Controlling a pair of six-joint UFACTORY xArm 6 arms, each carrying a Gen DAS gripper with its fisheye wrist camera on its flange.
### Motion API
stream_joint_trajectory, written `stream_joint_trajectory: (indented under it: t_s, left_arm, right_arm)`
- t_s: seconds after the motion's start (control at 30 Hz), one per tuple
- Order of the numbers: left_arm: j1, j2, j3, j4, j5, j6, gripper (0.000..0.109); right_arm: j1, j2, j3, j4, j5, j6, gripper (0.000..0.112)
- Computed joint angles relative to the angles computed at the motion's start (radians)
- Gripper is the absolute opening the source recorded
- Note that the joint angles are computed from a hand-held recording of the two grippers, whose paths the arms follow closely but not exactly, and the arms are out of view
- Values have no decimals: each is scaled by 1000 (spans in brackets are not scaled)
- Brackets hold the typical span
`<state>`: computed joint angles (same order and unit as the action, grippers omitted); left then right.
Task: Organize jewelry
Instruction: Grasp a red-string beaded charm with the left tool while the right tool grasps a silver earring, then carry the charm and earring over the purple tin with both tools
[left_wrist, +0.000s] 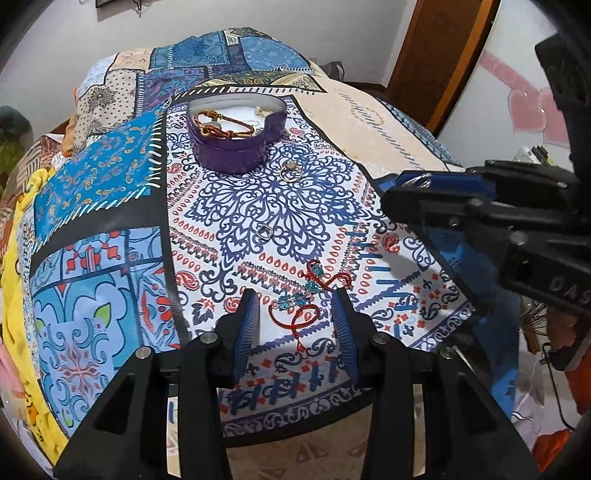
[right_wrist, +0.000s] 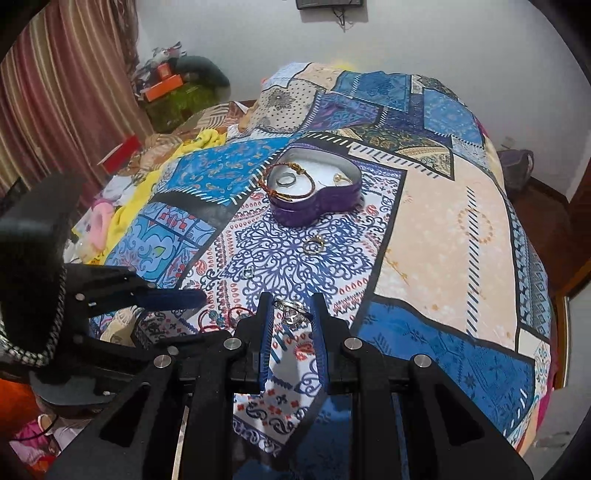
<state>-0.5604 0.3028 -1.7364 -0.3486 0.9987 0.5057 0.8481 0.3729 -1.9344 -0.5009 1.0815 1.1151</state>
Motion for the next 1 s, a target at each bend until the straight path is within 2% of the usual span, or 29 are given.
stream_joint_trajectory:
  t_s: [0.27, 0.33, 0.37, 0.43, 0.47, 0.77, 1.0]
  left_arm:
    - [14, -3, 21, -56, -16, -3, 39]
    - [11, -13, 39, -45, -39, -3, 29]
    - [9, -15, 44, -42, -47, -2, 19]
    - [8, -25, 64, -42, -67, 0, 14]
    - [5, -30, 75, -34, -82, -2, 6]
    - [2, -63, 100, -22, -149, -2, 5]
    - [17, -60, 41, -55, -184, -3, 5]
  right_arm:
    - [-1, -19, 36, -4, -25, 23, 18]
    - [-1, -20, 40, -4, -32, 28, 18]
    - [0, -19, 38, -4, -32, 29, 18]
    - [2, -20, 40, -6, -32, 30, 18]
    - [2, -20, 40, -5, -33, 31, 18]
    - [2, -24, 37, -24, -34, 44, 18]
    - [-1, -10, -2, -49, -21, 43, 18]
